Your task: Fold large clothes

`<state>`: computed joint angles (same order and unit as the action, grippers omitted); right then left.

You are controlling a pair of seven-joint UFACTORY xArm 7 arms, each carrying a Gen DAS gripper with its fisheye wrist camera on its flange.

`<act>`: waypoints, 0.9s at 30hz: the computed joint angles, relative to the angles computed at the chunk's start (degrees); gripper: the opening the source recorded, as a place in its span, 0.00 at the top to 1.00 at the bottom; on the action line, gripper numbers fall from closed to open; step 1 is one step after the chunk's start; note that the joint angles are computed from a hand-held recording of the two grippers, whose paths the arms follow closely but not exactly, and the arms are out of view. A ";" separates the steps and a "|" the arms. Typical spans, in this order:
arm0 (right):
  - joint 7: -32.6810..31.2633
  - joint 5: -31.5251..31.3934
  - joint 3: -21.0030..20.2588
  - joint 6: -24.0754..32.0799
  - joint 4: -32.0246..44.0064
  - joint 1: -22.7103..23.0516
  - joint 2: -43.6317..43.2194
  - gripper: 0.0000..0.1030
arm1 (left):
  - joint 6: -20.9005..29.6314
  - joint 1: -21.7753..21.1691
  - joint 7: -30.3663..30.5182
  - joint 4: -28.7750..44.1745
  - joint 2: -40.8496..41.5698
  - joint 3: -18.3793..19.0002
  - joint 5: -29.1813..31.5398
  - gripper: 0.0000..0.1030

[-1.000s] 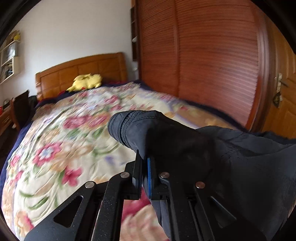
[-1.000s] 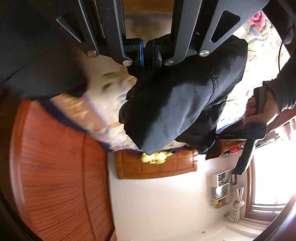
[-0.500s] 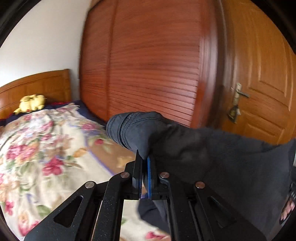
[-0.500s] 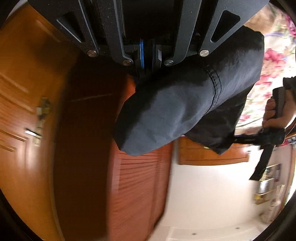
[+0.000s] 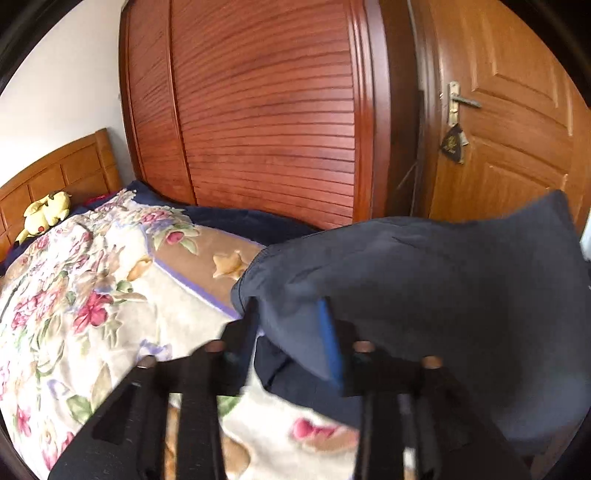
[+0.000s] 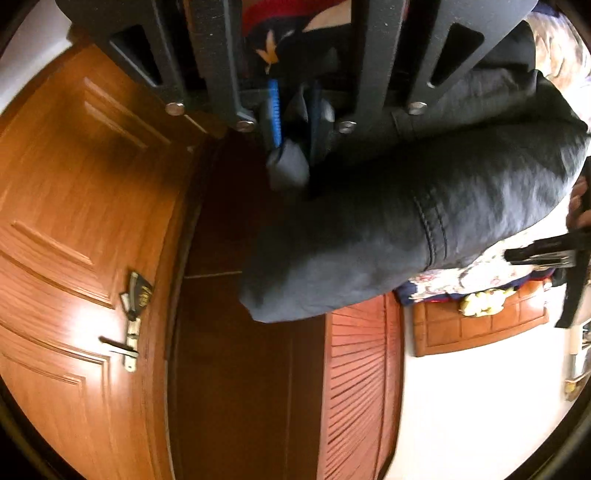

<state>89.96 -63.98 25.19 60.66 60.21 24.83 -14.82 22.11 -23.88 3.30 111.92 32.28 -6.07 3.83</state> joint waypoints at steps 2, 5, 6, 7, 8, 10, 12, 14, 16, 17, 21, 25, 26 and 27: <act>0.67 -0.27 2.03 4.60 2.13 0.82 0.64 0.62 | -3.27 1.83 2.04 -6.80 -4.16 -1.63 -1.35 0.54; 3.05 -2.45 5.36 10.46 4.20 3.08 1.68 0.34 | -8.31 5.78 7.19 -19.47 -12.69 -5.44 -5.59 0.21; 3.15 -3.00 6.41 12.34 5.89 4.25 2.84 0.31 | -11.25 7.77 9.86 -24.84 -16.33 -7.13 -8.10 0.20; 3.09 -3.66 6.75 13.42 7.62 5.21 4.42 0.30 | -12.85 8.40 11.13 -27.81 -18.40 -7.37 -9.13 0.19; 2.80 -4.28 7.42 14.73 9.77 6.49 6.29 0.29 | -13.62 8.30 11.36 -29.85 -20.01 -6.71 -9.15 0.19; 3.20 -5.68 8.44 17.09 13.31 9.09 9.80 0.27 | -15.77 8.83 12.33 -35.67 -24.57 -6.13 -10.34 0.18; 3.91 -7.56 8.99 18.55 16.97 11.77 13.63 0.25 | -16.63 9.61 14.26 -40.64 -28.79 -5.83 -13.24 0.18; 5.05 -10.24 9.25 19.36 20.80 14.78 17.85 0.25 | -17.12 9.35 12.95 -45.45 -32.96 -3.90 -12.78 0.18; 5.59 -12.95 9.00 19.63 24.64 17.78 22.04 0.24 | -17.61 8.43 16.08 -49.88 -36.97 -1.65 -17.18 0.18; 5.39 -14.47 8.74 19.62 27.55 19.39 24.91 0.24 | -18.30 7.57 17.69 -52.05 -38.71 -0.20 -19.33 0.18; 4.42 -18.75 6.91 18.30 36.51 25.49 33.91 0.24 | -20.83 8.53 16.17 -60.46 -45.25 2.48 -17.78 0.18; 1.62 -21.48 4.25 14.55 47.22 30.45 43.09 0.24 | -22.72 10.18 12.84 -67.63 -50.33 5.06 -14.93 0.18; 1.02 -21.77 3.60 13.19 50.02 31.46 45.37 0.24 | -23.15 12.44 11.28 -69.28 -51.46 4.30 -13.60 0.18; 0.13 -22.19 2.95 12.03 54.10 32.99 48.57 0.24 | -23.98 13.84 10.34 -71.05 -52.57 4.42 -12.61 0.18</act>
<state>90.09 -86.17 28.13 72.68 114.31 57.82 33.75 -1.86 -10.04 13.64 40.88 -20.29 -1.65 -8.78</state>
